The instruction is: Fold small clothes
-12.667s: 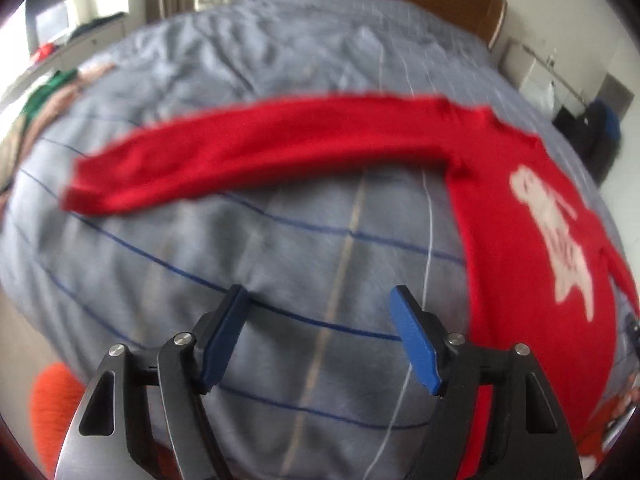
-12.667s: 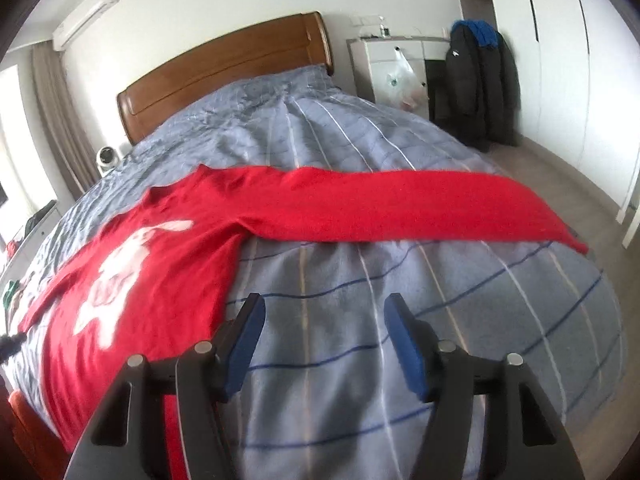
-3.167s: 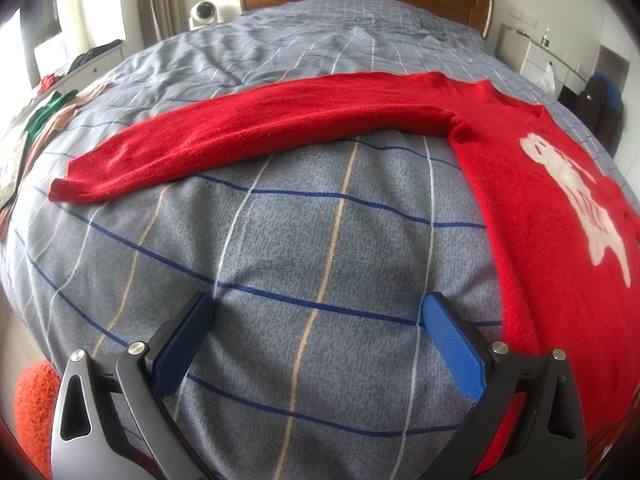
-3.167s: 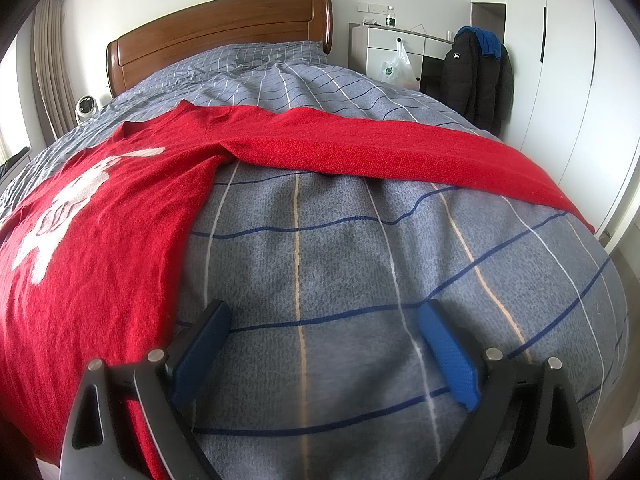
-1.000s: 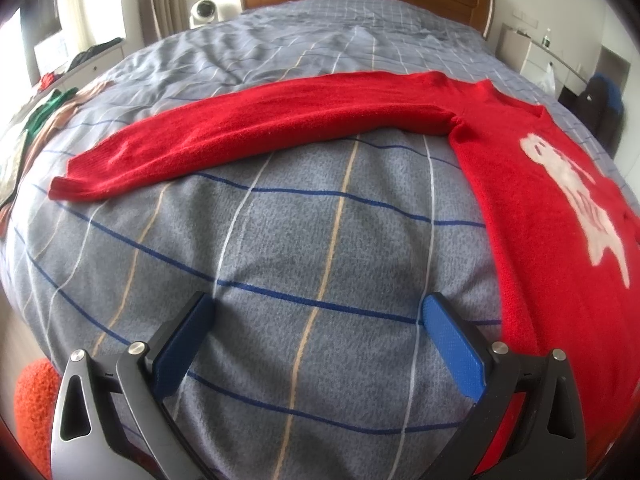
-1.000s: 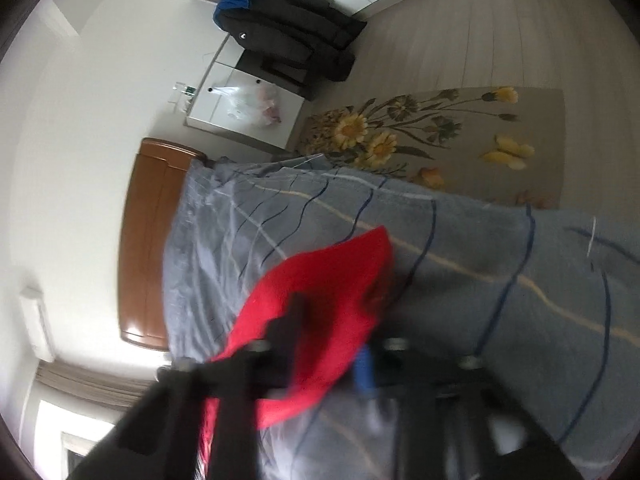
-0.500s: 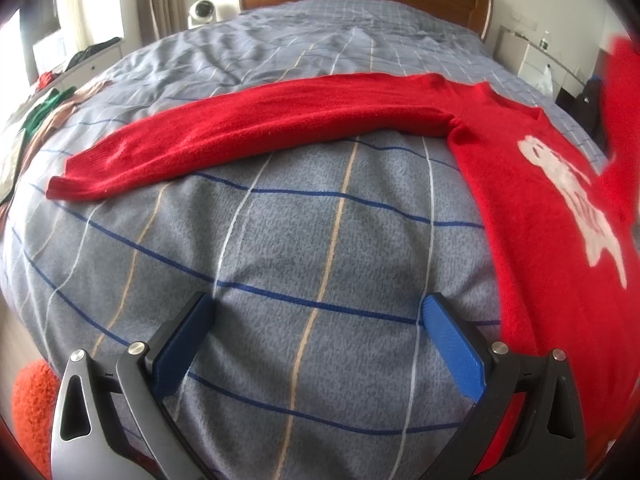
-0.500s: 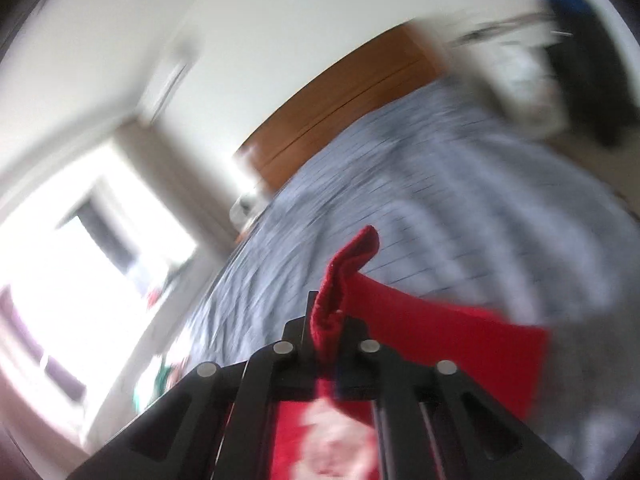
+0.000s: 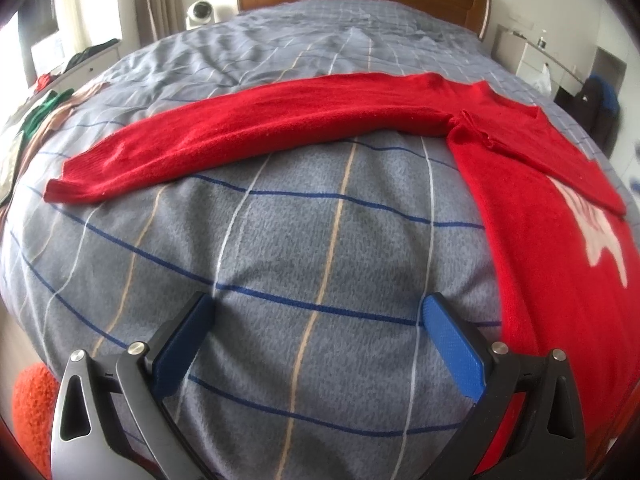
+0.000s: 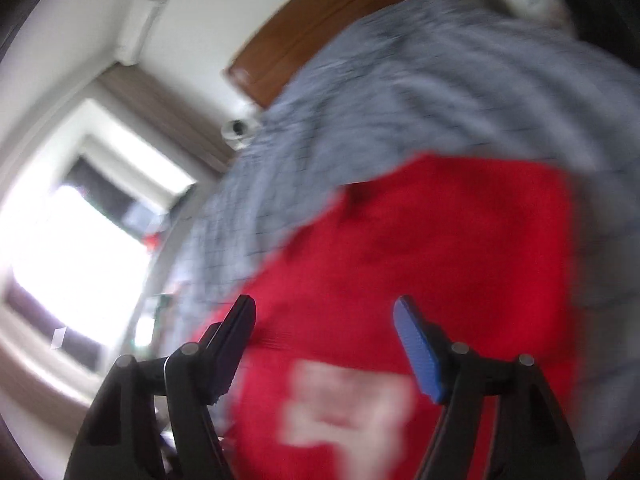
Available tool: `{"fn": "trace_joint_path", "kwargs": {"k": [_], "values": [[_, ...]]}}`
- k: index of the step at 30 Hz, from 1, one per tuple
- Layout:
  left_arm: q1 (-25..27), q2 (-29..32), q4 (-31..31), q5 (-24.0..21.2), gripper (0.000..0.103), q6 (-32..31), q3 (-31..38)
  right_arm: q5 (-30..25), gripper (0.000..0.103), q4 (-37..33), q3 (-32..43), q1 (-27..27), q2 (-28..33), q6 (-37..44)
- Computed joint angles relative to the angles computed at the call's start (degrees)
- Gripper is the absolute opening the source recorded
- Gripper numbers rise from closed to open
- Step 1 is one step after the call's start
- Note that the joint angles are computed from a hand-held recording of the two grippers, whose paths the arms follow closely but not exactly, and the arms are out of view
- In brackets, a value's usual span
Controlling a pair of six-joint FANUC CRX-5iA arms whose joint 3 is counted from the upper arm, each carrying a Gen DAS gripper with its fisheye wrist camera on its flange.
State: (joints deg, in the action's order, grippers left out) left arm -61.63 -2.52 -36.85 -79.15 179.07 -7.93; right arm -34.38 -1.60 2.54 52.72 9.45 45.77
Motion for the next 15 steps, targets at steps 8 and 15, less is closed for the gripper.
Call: {"fn": "trace_joint_path", "kwargs": {"k": [8, 15], "values": [[0.1, 0.8, -0.2, -0.5, 0.103, 0.2, 0.6, -0.8, 0.071, 19.5, -19.6, -2.6, -9.9, -14.5], [-0.5, 1.2, -0.7, -0.9, 0.103, 0.8, 0.9, 14.6, 0.074, 35.1, -34.3, -4.7, -14.7, -30.8]]}}
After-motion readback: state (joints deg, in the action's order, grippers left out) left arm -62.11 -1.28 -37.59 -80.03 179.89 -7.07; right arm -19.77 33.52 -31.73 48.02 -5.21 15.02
